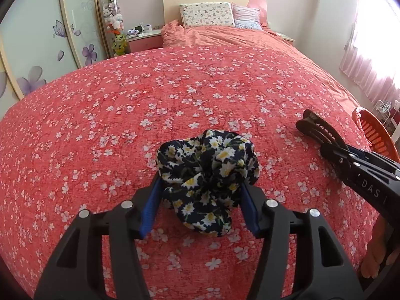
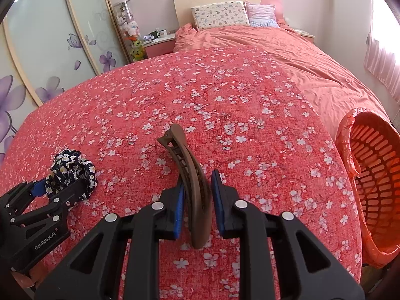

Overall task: Collect trash
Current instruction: 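Lift the scrunchie and hair clip off the bed with both tools, then carry the scrunchie and hair clip with both tools over the orange basket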

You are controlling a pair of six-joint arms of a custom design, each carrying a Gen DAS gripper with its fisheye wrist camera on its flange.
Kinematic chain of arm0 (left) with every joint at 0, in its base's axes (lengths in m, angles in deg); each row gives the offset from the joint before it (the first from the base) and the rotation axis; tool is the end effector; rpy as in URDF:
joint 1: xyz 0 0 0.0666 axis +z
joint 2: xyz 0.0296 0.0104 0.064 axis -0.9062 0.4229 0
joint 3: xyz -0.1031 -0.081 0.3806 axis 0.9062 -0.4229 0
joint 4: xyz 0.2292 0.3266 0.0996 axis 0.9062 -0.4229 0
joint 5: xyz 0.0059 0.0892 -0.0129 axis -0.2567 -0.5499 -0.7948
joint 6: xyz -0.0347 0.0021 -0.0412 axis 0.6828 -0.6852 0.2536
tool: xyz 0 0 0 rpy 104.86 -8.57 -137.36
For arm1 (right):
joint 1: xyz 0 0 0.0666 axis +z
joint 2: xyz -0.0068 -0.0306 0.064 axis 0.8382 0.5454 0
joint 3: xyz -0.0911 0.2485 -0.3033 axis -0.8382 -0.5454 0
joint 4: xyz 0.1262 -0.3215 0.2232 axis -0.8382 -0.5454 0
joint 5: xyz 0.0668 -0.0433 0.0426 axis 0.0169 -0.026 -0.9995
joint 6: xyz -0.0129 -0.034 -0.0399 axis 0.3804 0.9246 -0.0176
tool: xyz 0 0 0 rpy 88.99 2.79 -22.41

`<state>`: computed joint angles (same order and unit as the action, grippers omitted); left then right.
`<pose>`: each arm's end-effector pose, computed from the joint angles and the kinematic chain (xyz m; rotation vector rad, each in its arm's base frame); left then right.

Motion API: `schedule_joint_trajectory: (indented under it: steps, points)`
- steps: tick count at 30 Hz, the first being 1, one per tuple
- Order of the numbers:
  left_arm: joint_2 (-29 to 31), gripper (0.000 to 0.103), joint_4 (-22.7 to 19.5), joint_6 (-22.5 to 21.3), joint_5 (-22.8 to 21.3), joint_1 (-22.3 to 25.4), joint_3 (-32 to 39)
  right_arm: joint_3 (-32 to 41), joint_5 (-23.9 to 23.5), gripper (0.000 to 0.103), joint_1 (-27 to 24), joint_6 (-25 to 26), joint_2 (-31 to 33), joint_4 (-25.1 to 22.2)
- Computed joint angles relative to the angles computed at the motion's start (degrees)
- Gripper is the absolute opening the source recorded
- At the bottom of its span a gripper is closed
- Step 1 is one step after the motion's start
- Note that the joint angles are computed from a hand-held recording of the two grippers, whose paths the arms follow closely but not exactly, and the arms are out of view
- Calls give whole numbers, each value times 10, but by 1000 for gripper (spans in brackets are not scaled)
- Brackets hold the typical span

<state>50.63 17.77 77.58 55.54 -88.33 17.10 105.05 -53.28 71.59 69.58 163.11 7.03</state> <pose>0.6355 -0.2682 0.2411 0.1432 2.4759 -0.0602 0.6007 0.1551 0.2436 0.0492 2.4390 0.1971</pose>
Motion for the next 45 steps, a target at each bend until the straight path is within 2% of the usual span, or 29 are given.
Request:
schedule_joint_trajectory:
  steps: [18, 20, 22, 25, 28, 35, 45]
  points:
    - [-11, 58, 7, 4, 8, 10, -16, -12, -39, 21, -14, -13, -7, 16]
    - [-13, 54, 12, 0, 15, 12, -19, -12, -37, 21, -15, -10, -6, 16]
    - [-13, 43, 15, -4, 21, 10, -18, -12, -37, 21, -16, -5, -7, 15]
    - [-15, 33, 18, -2, 29, 9, -19, -13, -40, 13, -17, -8, -9, 12]
    - [-19, 27, 19, -3, 33, 8, -20, -25, -57, 12, -22, -18, -19, 17]
    - [-47, 24, 34, 1, 31, -1, -35, -70, -45, 12, -31, -22, -64, 40]
    - [-84, 25, 45, -20, 11, -41, -34, -125, -28, 12, -60, -31, -146, 75]
